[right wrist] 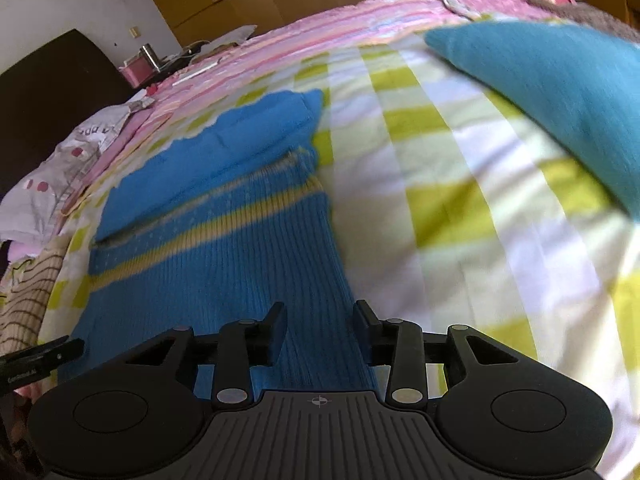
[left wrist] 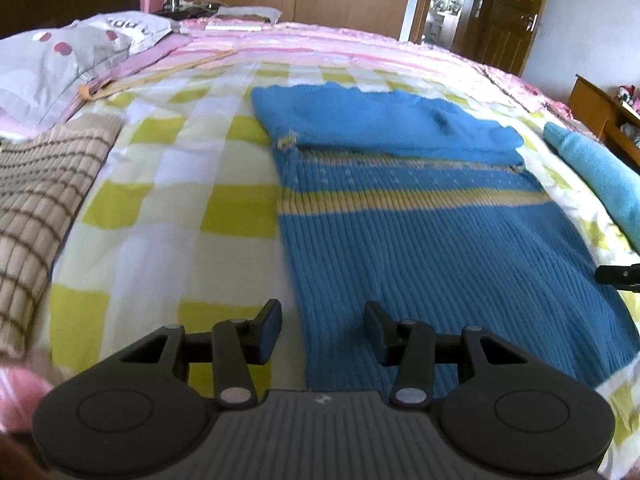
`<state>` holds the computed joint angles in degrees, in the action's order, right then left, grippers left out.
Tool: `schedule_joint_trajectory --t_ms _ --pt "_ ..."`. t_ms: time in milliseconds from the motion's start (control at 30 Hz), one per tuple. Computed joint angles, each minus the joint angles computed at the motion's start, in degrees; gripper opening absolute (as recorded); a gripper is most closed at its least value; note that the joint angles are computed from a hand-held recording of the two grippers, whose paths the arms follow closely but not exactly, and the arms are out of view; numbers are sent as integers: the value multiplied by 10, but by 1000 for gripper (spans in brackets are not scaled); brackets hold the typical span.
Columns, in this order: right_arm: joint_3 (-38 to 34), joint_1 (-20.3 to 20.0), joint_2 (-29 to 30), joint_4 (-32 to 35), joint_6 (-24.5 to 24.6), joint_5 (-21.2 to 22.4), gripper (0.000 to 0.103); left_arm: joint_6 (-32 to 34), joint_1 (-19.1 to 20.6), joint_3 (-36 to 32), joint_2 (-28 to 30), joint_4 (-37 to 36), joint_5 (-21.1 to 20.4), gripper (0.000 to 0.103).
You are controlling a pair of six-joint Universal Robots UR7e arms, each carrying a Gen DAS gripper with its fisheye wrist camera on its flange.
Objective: Fold small clothes
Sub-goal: 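Move both tools to the sweater hem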
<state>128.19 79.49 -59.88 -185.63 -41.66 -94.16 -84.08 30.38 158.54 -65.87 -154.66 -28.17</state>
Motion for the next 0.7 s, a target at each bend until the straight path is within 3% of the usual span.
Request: schedule_joint_trajectory --t_ms 333,700 --pt "29 -39 -60 72 -13 48 36 -91 -50 -9 -27 117 -69 51" --pt "24 -64 -98 168 -11 66 36 -89 -73 0 -24 86 -101 50"
